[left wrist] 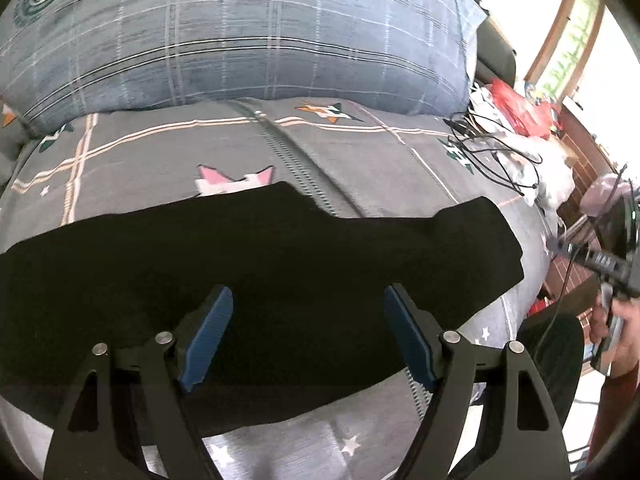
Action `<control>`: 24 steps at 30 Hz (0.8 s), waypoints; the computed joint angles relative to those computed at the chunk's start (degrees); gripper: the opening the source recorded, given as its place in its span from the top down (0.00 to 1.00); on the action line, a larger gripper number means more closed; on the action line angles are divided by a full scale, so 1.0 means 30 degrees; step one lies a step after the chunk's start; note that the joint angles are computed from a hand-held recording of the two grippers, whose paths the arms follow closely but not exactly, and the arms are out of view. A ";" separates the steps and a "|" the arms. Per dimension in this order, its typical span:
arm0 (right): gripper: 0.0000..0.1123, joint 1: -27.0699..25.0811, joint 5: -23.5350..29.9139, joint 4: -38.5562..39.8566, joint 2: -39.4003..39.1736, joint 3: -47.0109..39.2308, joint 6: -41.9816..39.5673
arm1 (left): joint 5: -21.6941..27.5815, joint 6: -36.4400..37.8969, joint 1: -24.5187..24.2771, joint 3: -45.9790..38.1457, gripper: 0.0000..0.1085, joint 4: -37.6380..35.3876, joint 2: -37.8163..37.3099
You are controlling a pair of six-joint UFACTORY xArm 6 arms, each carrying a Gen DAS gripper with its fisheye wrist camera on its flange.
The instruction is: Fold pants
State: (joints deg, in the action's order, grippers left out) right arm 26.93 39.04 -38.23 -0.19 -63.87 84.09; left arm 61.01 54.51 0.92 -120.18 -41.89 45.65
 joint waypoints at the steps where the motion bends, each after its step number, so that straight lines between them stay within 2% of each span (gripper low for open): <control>1: 0.42 -0.0263 -0.0748 -0.0612 0.0314 -0.0232 0.0394 | -0.0025 -0.0025 -0.0083 0.0034 0.28 0.0011 -0.0031; 2: 0.32 -0.0441 -0.0961 -0.0885 0.0866 -0.0787 0.0449 | -0.0123 -0.0138 -0.0155 0.0060 0.28 0.0046 -0.0035; 3: 0.32 -0.0573 -0.0993 -0.0801 0.1662 -0.1615 0.0088 | -0.0168 -0.0220 -0.0208 0.0094 0.28 0.0051 -0.0057; 4: 0.32 -0.0781 -0.1260 -0.0205 0.2474 -0.2349 -0.0891 | -0.0193 -0.0269 -0.0244 0.0115 0.28 0.0020 -0.0064; 7: 0.44 -0.1091 -0.0663 0.1411 0.4703 -0.4477 -0.3338 | -0.0164 -0.0457 -0.0289 0.0000 0.28 0.0098 0.0028; 9: 0.68 -0.1188 -0.0301 0.2144 0.5901 -0.5549 -0.4930 | -0.0121 -0.0628 -0.0294 -0.0261 0.28 0.0229 0.0203; 10: 0.76 -0.1177 0.0430 0.2407 0.6408 -0.6131 -0.5373 | -0.0128 -0.0715 -0.0290 -0.0402 0.28 0.0300 0.0291; 11: 0.92 -0.1175 0.0790 0.2420 0.6517 -0.6186 -0.5320 | -0.0193 -0.0750 -0.0287 -0.0432 0.28 0.0312 0.0311; 15: 0.95 -0.1044 -0.1129 0.0640 0.4286 -0.3586 -0.2800 | -0.0701 -0.0834 -0.0137 -0.0141 0.28 0.0139 0.0122; 19: 0.95 -0.0241 -0.0848 -0.1047 0.2026 -0.1697 -0.0722 | -0.0778 -0.0991 0.0139 -0.0101 0.28 -0.0073 0.0149; 20: 0.99 0.0028 -0.0264 -0.1260 0.1826 -0.1527 -0.0381 | -0.0837 -0.1056 0.0161 -0.0091 0.28 -0.0081 0.0167; 24: 0.97 -0.0176 0.0841 0.1647 0.2971 -0.2059 -0.2447 | -0.0846 -0.1684 0.0329 -0.0313 0.28 0.0215 0.0438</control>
